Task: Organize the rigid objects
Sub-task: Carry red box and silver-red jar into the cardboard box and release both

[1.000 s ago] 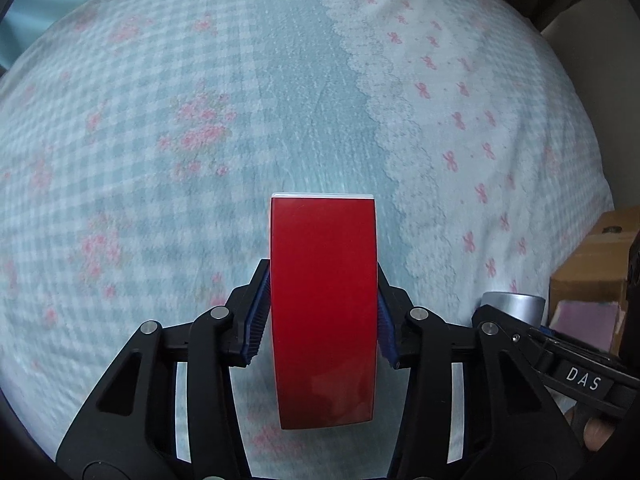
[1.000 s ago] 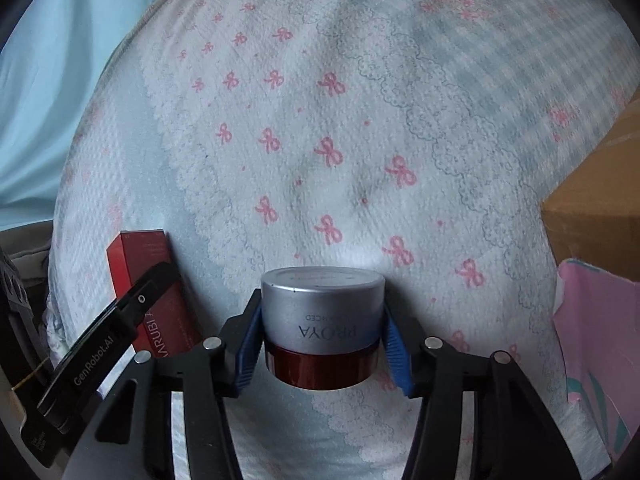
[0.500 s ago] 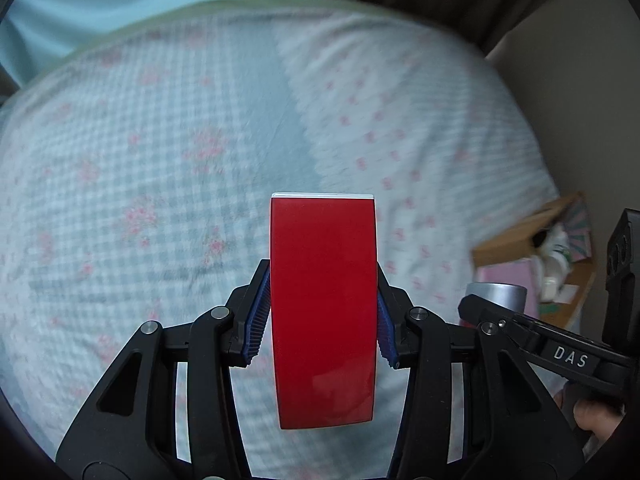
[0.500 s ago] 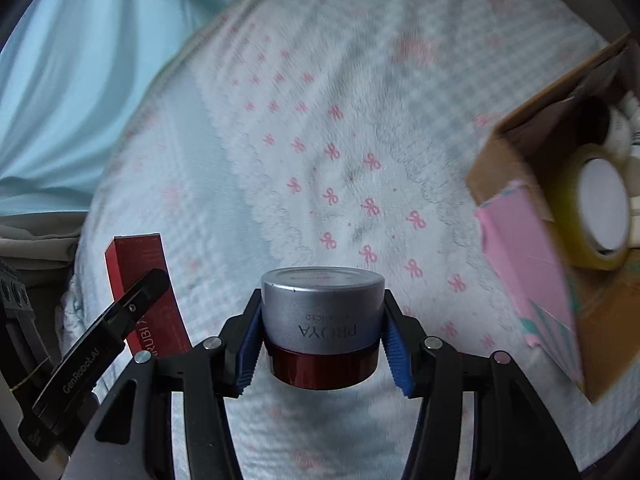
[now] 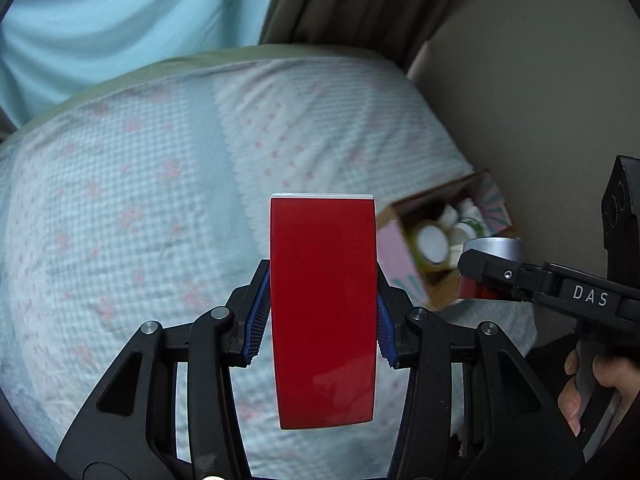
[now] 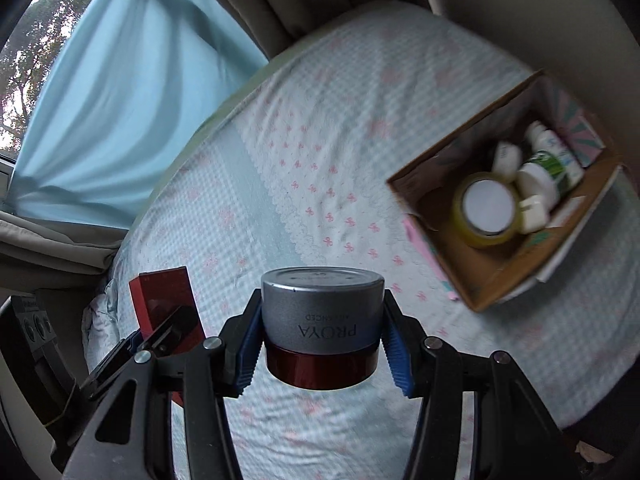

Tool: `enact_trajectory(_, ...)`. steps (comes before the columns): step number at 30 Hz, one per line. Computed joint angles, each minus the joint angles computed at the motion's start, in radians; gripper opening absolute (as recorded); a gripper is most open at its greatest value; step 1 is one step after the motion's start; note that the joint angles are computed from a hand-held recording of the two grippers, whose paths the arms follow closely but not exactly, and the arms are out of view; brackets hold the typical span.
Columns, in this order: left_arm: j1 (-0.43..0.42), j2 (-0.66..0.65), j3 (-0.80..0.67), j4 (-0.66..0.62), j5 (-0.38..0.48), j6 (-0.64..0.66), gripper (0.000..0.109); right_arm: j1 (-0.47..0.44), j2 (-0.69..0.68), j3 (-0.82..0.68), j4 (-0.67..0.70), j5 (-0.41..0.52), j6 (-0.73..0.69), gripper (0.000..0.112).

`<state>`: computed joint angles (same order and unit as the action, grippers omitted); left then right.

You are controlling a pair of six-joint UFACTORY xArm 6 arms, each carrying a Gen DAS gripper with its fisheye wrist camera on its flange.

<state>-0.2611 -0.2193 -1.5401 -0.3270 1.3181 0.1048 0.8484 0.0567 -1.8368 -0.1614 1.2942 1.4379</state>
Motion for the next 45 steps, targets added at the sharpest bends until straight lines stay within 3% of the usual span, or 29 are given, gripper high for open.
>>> enact_trajectory(6, -0.126, -0.036, -0.027, 0.066, -0.004, -0.129, 0.042, 0.005, -0.174, 0.163, -0.009, 0.000, -0.005, 0.050)
enact_trajectory(12, -0.279, -0.001, -0.094, 0.171, -0.025, -0.319, 0.042, -0.061, -0.377, 0.354, 0.040, -0.014, -0.117, 0.050)
enact_trajectory(16, -0.387, 0.067, -0.160, 0.246, -0.016, -0.431, 0.042, -0.155, -0.505, 0.483, 0.103, -0.026, -0.205, 0.050)
enact_trajectory(22, -0.498, 0.186, -0.254, 0.295, -0.003, -0.549, 0.042, -0.369, -0.633, 0.613, 0.220, -0.006, -0.398, 0.050)
enact_trajectory(32, -0.556, 0.392, -0.376, 0.313, 0.010, -0.657, 0.042, -0.683, -0.583, 0.659, 0.386, 0.009, -0.746, 0.050)
enact_trajectory(38, -0.553, 0.465, -0.374, 0.318, 0.014, -0.654, 0.042, -0.749, -0.478, 0.659, 0.441, -0.023, -0.907, 0.050)
enact_trajectory(45, -0.566, 0.491, -0.294, 0.342, -0.016, -0.640, 0.042, -0.747, -0.398, 0.708, 0.466, -0.112, -1.040, 0.050)
